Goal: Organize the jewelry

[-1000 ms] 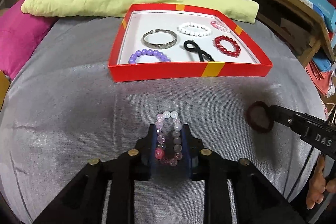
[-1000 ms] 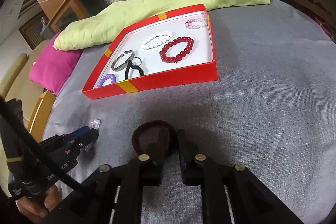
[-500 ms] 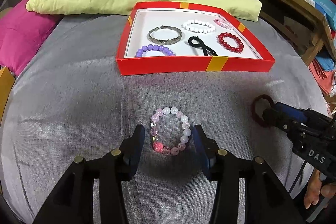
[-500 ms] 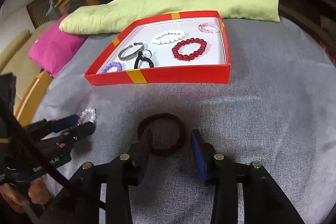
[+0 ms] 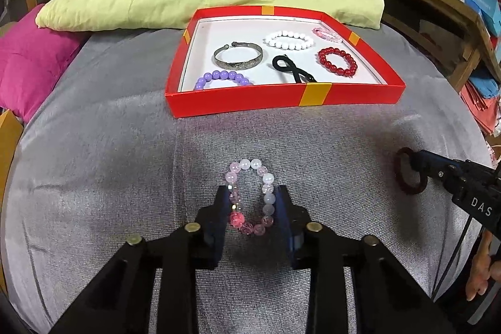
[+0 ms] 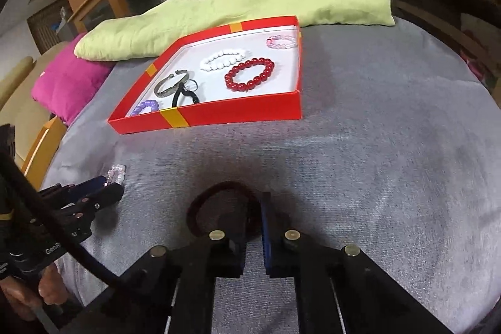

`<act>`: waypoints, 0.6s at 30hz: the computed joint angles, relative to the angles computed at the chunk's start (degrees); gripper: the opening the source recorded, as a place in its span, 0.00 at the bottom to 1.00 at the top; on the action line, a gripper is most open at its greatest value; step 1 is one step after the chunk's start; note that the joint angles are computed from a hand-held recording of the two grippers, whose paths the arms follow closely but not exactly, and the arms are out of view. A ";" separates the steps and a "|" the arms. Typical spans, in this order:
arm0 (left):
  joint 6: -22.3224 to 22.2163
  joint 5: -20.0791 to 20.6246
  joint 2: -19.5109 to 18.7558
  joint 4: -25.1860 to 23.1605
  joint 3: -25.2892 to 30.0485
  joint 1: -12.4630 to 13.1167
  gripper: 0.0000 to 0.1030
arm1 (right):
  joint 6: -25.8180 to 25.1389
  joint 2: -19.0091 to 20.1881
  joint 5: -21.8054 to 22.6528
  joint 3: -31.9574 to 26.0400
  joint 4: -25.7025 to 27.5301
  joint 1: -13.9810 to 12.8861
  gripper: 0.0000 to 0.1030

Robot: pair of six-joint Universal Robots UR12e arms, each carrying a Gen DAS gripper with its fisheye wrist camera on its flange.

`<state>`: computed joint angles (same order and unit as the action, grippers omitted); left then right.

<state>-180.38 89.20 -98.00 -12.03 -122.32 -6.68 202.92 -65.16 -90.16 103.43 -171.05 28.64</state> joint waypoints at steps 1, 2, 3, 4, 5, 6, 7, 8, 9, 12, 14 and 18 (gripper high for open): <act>0.12 0.07 0.00 0.02 0.00 -0.05 0.26 | 0.11 -0.03 0.22 0.05 -0.02 -0.08 0.08; 0.34 0.27 -0.04 0.07 0.04 -0.15 0.25 | 0.16 -0.02 0.32 0.04 0.07 -0.12 0.08; 0.53 0.47 -0.07 0.12 0.05 -0.25 0.25 | 0.15 0.00 0.30 0.01 0.18 -0.12 0.08; 0.70 0.86 -0.10 0.17 0.08 -0.41 0.24 | 0.15 0.02 0.29 0.01 0.15 -0.13 0.08; 0.82 1.09 -0.09 0.20 0.08 -0.51 0.23 | 0.23 0.03 0.28 0.01 0.15 -0.12 0.08; 0.99 1.20 -0.06 0.24 0.05 -0.58 0.23 | 0.37 0.04 0.31 0.00 0.14 -0.13 0.08; 1.15 1.36 -0.05 0.27 0.04 -0.66 0.22 | 0.54 0.05 0.43 0.02 0.09 -0.16 0.08; 1.27 1.56 -0.01 0.31 0.01 -0.74 0.22 | 0.67 0.05 0.61 0.07 0.00 -0.22 0.08; 1.33 1.69 0.00 0.35 0.00 -0.79 0.21 | 0.81 0.04 0.80 0.12 -0.09 -0.28 0.08; 1.60 1.97 0.06 0.45 -0.02 -0.96 0.20 | 1.07 0.03 1.25 0.25 -0.30 -0.41 0.08; 1.85 2.24 0.08 0.56 -0.06 -1.07 0.20 | 1.16 0.05 1.42 0.27 -0.39 -0.45 0.08; 2.06 2.37 0.16 0.75 -0.12 -1.21 0.19 | 1.90 0.03 2.61 0.50 -0.80 -0.81 0.08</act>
<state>-178.32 91.57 -97.85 -11.28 -122.44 -7.89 204.82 -65.13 -87.55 103.93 -171.84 27.82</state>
